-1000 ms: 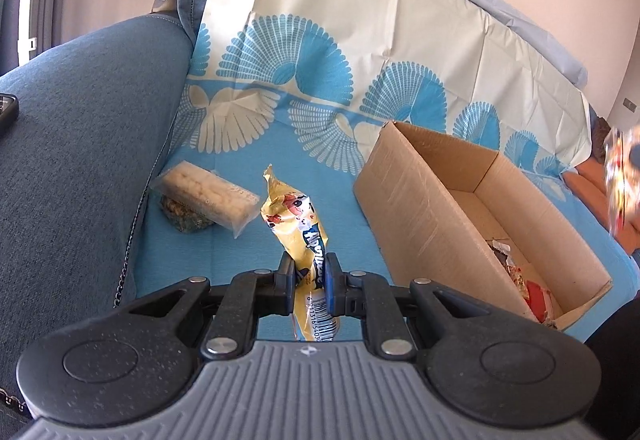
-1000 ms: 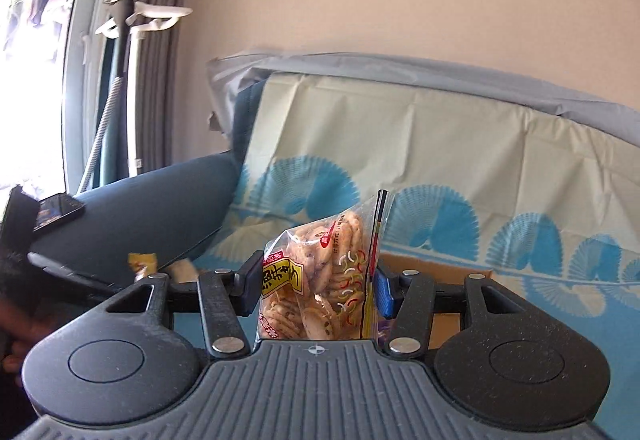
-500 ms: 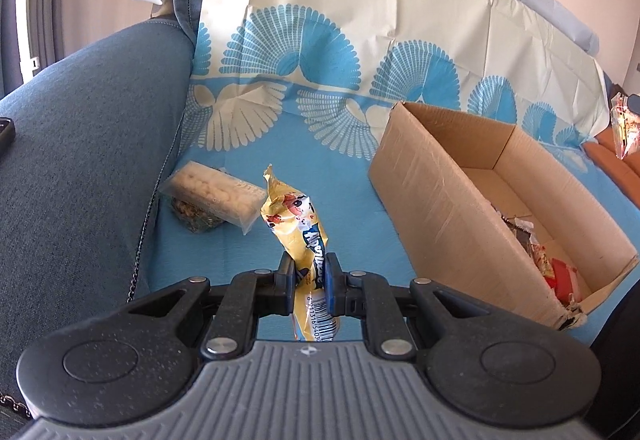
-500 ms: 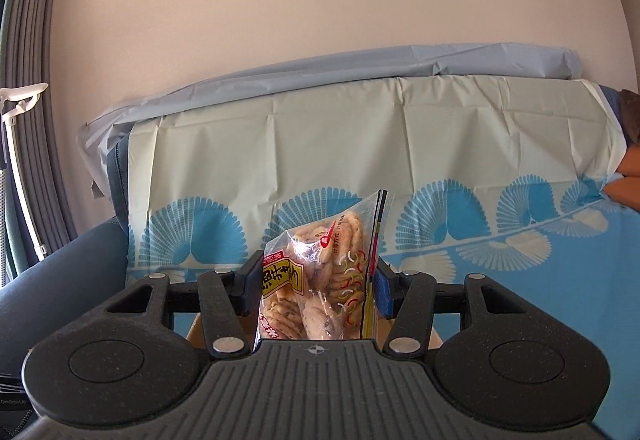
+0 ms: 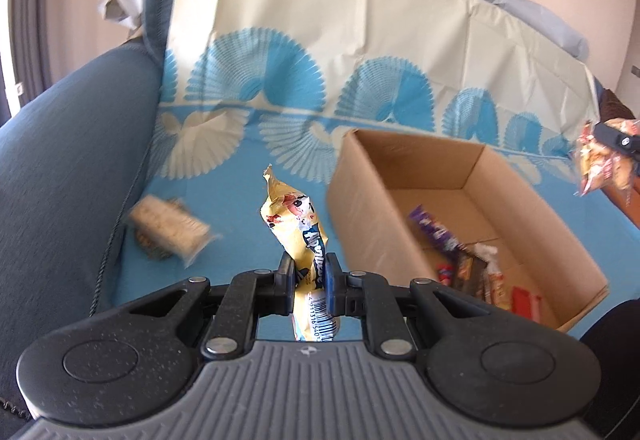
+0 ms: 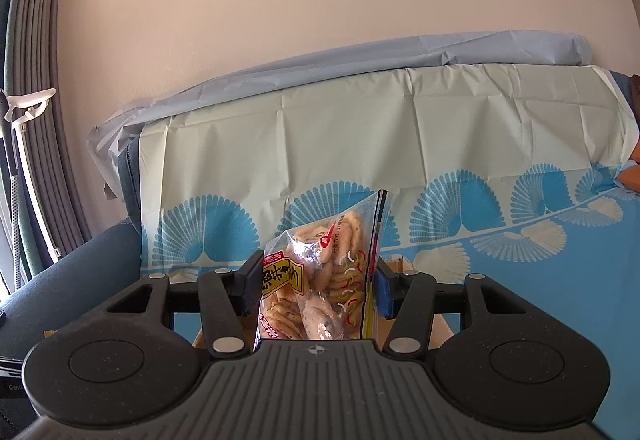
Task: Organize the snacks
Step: 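Carry both snacks over the box and open both grippers to drop them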
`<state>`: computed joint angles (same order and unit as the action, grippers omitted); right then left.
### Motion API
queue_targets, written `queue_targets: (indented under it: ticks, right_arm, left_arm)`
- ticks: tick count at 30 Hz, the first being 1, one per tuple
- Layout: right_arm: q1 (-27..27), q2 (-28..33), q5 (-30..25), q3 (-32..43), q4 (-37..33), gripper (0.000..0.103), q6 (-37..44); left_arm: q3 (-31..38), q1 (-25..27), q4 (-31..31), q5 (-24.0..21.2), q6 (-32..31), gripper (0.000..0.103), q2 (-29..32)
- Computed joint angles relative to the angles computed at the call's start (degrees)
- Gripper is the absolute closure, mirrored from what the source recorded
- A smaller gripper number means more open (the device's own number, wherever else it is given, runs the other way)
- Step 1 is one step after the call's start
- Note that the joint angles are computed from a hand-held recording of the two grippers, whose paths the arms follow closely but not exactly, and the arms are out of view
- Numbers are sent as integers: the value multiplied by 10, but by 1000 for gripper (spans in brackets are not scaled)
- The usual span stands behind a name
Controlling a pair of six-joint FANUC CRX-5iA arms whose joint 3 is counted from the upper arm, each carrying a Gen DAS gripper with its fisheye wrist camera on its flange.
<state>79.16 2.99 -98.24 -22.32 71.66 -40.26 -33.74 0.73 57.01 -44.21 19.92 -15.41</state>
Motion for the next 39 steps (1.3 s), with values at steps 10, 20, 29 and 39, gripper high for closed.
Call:
queue_targets:
  ticks: [10, 20, 29, 39]
  right_arm:
    - [15, -14, -19, -17, -2, 47, -32]
    - [18, -20, -18, -27, 3, 47, -46]
    - [17, -23, -14, -30, 5, 47, -54]
    - [11, -36, 11, -36, -1, 23, -57]
  left_arm:
    - [23, -93, 41, 16, 5, 88, -8]
    - [45, -148, 47, 32, 27, 88, -1]
    - [47, -165, 55, 32, 24, 88, 0]
    - [55, -183, 69, 29, 34, 61, 9]
